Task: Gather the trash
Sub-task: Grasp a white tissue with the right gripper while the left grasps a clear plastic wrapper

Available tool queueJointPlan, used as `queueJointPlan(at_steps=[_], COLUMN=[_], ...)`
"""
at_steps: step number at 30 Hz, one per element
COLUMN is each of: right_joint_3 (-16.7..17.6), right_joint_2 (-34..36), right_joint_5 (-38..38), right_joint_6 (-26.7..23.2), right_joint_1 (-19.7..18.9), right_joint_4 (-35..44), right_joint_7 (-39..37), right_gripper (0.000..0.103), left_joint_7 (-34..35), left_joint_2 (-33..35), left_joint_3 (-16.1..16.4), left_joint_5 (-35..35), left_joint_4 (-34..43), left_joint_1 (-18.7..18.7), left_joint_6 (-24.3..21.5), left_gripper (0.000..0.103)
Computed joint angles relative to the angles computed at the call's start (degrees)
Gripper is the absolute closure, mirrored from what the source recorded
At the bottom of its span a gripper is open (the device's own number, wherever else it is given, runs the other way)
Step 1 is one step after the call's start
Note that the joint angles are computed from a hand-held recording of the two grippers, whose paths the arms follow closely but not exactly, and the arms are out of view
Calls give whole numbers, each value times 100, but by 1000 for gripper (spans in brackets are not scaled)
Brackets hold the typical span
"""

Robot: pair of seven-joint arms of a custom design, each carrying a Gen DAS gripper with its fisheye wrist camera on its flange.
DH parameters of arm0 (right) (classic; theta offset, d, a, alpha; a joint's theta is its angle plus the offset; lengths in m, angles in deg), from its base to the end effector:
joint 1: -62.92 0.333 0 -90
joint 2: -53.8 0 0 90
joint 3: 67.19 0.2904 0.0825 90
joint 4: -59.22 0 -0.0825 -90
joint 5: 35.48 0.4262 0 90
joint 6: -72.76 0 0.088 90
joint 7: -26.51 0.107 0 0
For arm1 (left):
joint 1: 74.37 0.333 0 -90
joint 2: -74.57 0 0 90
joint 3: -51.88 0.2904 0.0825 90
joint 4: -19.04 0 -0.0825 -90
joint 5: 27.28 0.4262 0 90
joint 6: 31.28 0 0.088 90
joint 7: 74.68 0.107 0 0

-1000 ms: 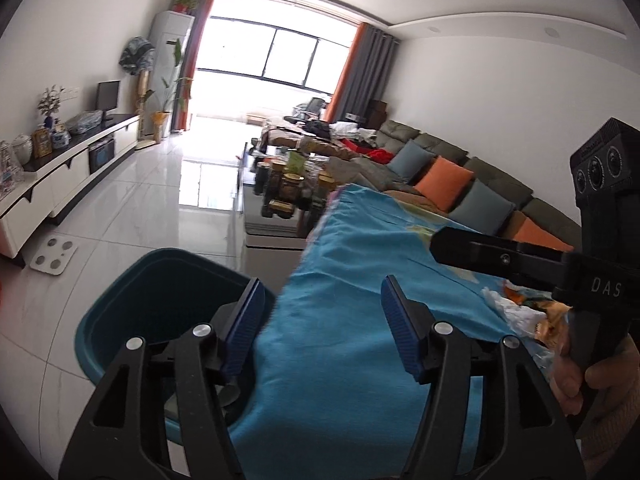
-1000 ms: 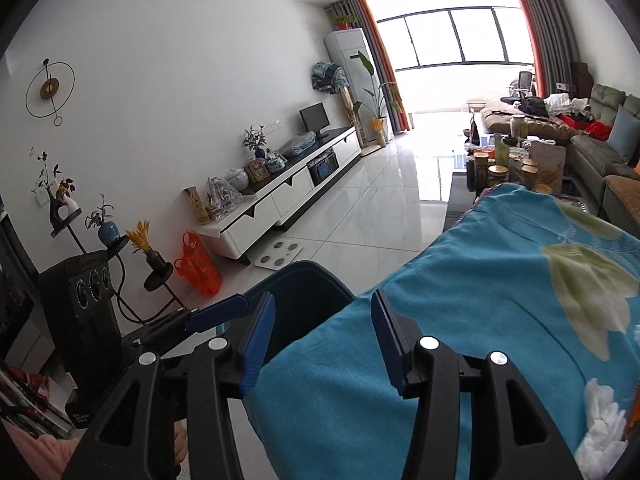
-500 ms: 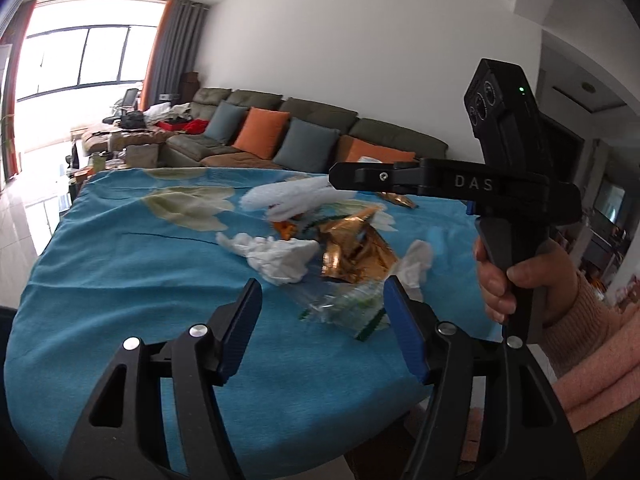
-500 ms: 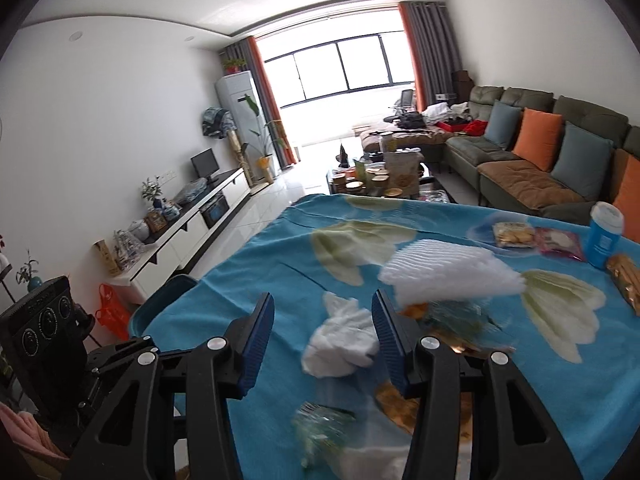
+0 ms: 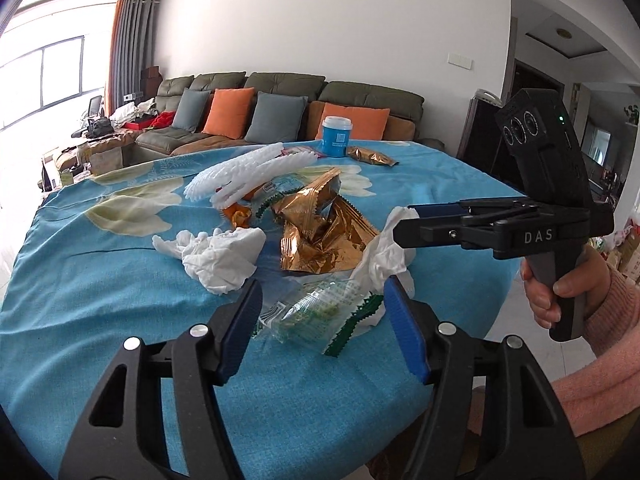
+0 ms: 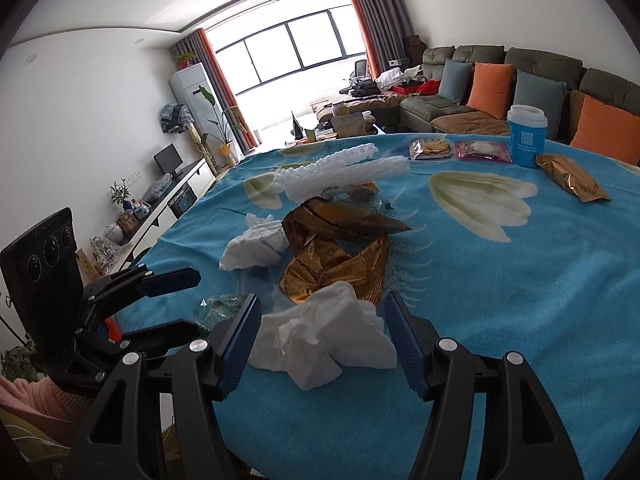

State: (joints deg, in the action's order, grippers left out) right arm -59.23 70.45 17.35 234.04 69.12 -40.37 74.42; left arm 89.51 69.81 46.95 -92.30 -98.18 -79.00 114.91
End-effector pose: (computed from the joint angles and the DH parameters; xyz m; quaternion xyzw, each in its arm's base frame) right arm 0.6998 0.1276 0.4427 -0.6849 0.5665 -0.1305 0.4393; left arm 0.6065 -0.0907 0.4952 -0.3835 0.7888 -0.4567 0.1492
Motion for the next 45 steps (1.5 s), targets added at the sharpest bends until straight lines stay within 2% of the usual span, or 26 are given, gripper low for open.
queueJointPlan(at_steps=[4,6,8,11,14,15,20,25,26,27,29,31,33,38,40,41,42,44,45], right_joint_3=[36,24,4,33,61,76,103,5,-35,-59,-30,-67,-37,-48,-32,-31,-33,-3,28], right_joint_2=[15,31,40,28,-18,-41,-183,-179,-172,-158,-119,-75,-57,-45,-43,-51,-31,-59,-72], right_joint_5=[122,100,45,122,241,315,597,529,413,345,397,173,125,-203,-257,-301,-348,-340,-282], right_joint_6=[-48,-106,-195,-245,-180,-150,-33,-58,-32,15,22,153,172,207,145,123,63,72,79], right_joint_1=[-27,-20,-13,-38,-38,-42,-6,88,125,148,117,180,153,160,138,142,140,125,105], right_joint_4=[-27,-26,-15,-16,-53,-70,-148,-139,-149,-151,-123,-113,-104,-144,-150,-161,-131,-160,-167], right_joint_7=[-83,-72,-48,-170,-333,-410,-793,-706,-566,-425,-372,-183,-120,160,186,210,232,175,84], right_gripper=[46,60,66,86,95,99,101,100,96,86,69,64,54,55,66,81,91,92,93], left_joint_7=[-114,-160,-123,20,6,-24,-94,-136,-197,-247,-257,-314,-363,-637,-917,-1044,-1152,-1317,-1355], left_joint_2=[74,106,86,8,-70,-90,-276,-422,-427,-423,-418,-400,-369,-251,-153,-105,-53,20,46], left_joint_3=[12,3,-14,-9,37,48,133,261,273,286,293,263,239,207,158,150,158,149,138], left_joint_5=[108,133,114,32,-63,-69,-143,-305,-287,-270,-236,-147,-89,216,524,639,715,771,770], left_joint_4=[97,133,111,32,-35,-54,-233,-359,-367,-365,-371,-379,-382,-345,-302,-274,-225,-168,-159], left_joint_1=[48,72,81,71,68,70,50,56,63,69,73,60,39,24,40,51,73,117,136], left_joint_6=[-173,-217,-178,-154,-239,-228,-126,-140,-126,-120,-102,72,237,407,484,459,352,265,278], left_gripper=[57,64,68,80,92,92,99,99,94,86,77,69,66,63,64,74,86,97,99])
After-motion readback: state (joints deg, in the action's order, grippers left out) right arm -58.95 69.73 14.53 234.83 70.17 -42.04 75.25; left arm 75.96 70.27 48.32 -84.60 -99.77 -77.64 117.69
